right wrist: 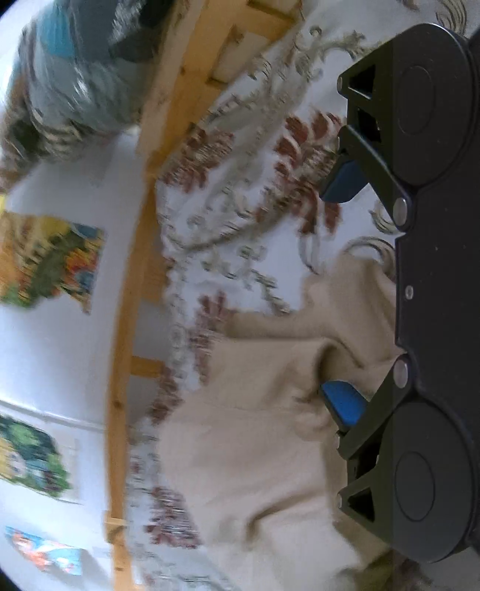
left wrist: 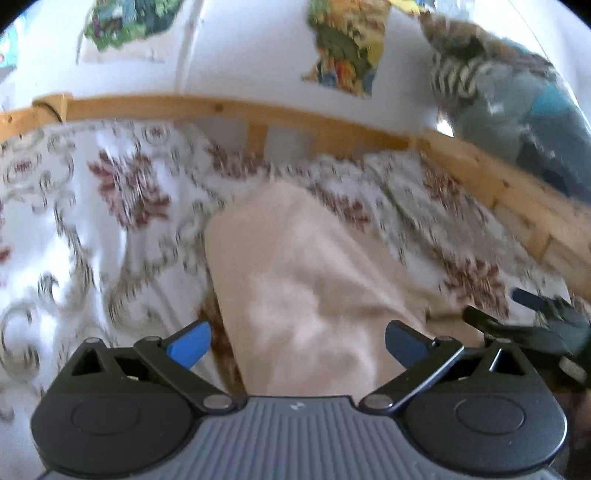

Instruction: Fold large clothes

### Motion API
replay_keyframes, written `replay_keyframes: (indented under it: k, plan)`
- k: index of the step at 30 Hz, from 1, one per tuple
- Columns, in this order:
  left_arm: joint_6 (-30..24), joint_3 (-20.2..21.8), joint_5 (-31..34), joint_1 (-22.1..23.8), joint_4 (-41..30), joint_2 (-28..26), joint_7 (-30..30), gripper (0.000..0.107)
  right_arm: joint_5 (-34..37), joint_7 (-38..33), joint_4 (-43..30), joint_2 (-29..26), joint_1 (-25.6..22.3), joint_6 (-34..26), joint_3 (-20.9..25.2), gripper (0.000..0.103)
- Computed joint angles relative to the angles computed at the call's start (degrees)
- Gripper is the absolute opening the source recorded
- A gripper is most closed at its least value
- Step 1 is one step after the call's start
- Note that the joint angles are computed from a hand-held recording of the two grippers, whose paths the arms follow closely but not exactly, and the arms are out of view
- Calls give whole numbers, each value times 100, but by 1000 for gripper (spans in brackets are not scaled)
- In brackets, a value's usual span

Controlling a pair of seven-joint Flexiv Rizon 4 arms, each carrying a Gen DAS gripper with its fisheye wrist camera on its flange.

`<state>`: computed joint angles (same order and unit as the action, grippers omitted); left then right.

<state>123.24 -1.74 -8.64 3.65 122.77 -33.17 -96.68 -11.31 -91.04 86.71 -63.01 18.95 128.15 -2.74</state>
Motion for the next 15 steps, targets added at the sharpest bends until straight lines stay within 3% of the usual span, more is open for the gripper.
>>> replay_keyframes:
  k: [3, 6, 7, 8, 10, 12, 15]
  plan:
    - [-482, 491, -832, -583, -528, -170, 411, 102, -101, 55, -284, -218, -74, 472, 138, 102]
    - [-1223, 763, -1242, -819, -1162, -458, 844, 102, -724, 208, -481, -332, -179, 126, 190, 102]
    - [-1459, 1046, -1470, -1077, -1358, -585, 964, 102, -873, 299, -481, -348, -110, 17, 21, 102]
    - [-1814, 1427, -1746, -1409, -1575, -739, 1059, 102, -650, 182, -481, -354, 120, -203, -277, 102]
    - [-2579, 1922, -1920, -1779, -1893, -955, 1079, 103, 167, -279, -655, -392, 353, -794, -416, 102]
    - [-2648, 1784, -1876, -1657, -1956, -1035, 865, 103, -44, 218, -832, -382, 53, -1255, -100, 102]
    - [-2779, 1689, -1762, -1554, -1979, -1023, 606, 103, -49, 494, -937, -372, -32, -1518, -43, 102]
